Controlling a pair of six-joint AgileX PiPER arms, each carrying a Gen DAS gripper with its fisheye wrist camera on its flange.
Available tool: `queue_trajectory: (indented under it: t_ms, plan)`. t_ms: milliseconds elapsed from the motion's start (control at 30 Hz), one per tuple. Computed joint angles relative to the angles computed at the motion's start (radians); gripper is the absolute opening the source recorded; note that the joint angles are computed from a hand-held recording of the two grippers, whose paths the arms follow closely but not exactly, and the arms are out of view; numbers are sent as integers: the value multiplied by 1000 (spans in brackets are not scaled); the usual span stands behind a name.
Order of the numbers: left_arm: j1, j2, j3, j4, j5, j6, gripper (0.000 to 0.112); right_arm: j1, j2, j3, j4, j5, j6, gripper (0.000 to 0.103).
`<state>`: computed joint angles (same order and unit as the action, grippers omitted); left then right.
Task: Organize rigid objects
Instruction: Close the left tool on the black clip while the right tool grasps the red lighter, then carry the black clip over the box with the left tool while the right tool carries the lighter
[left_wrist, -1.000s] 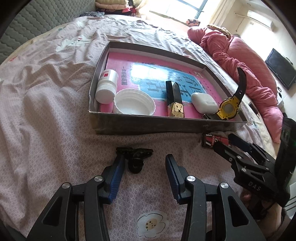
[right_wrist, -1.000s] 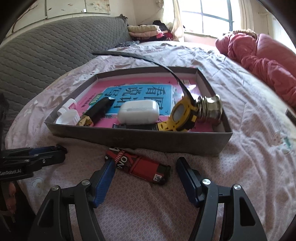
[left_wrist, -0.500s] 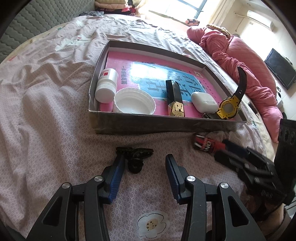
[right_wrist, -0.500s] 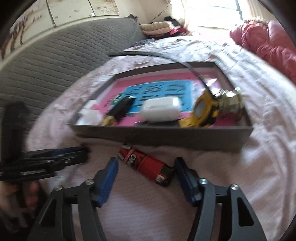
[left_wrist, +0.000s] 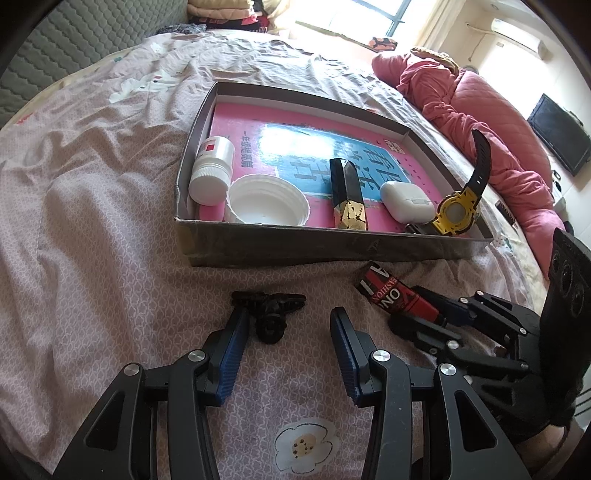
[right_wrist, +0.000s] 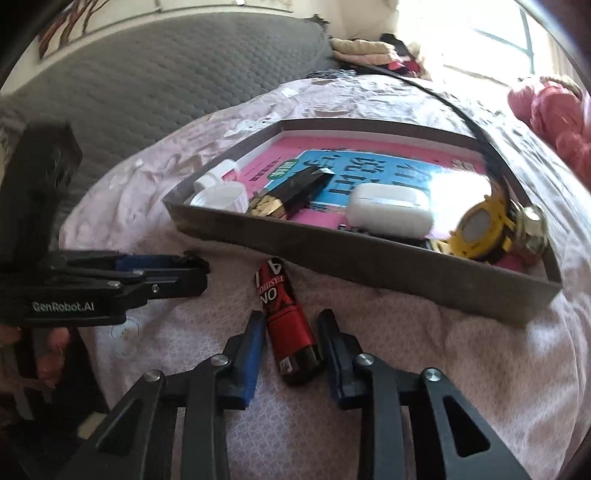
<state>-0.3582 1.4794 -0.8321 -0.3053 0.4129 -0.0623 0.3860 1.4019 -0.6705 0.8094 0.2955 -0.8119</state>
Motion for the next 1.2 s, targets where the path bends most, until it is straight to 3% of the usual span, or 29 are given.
queue_trajectory:
  t_ms: [67,133,267,333,700,900,1200]
  plan:
    - [-2,1,2,4,-7,-4,47,27,6,-2,-37,-22,23,23]
    - [-10,1,5,24,-15,-21,42,25,5,-1,21,-12,-37,11]
    - [8,0,14,-20,-23,6,21,-33,5,-4,183,55,-184,11]
    - [22,0,14,-56,-20,41,16,-67,-2,1,255,91,-245,11]
    - [-18,-48,27,17,-43,-37,16,-127,-101,50,441,170,-390,11]
    - [-44,-117,15,80,-20,-104,16,-156,-155,71,553,146,-471,11]
    - [-75,-145,-31,192,0,-210,16,-250,-150,66,651,178,-529,11]
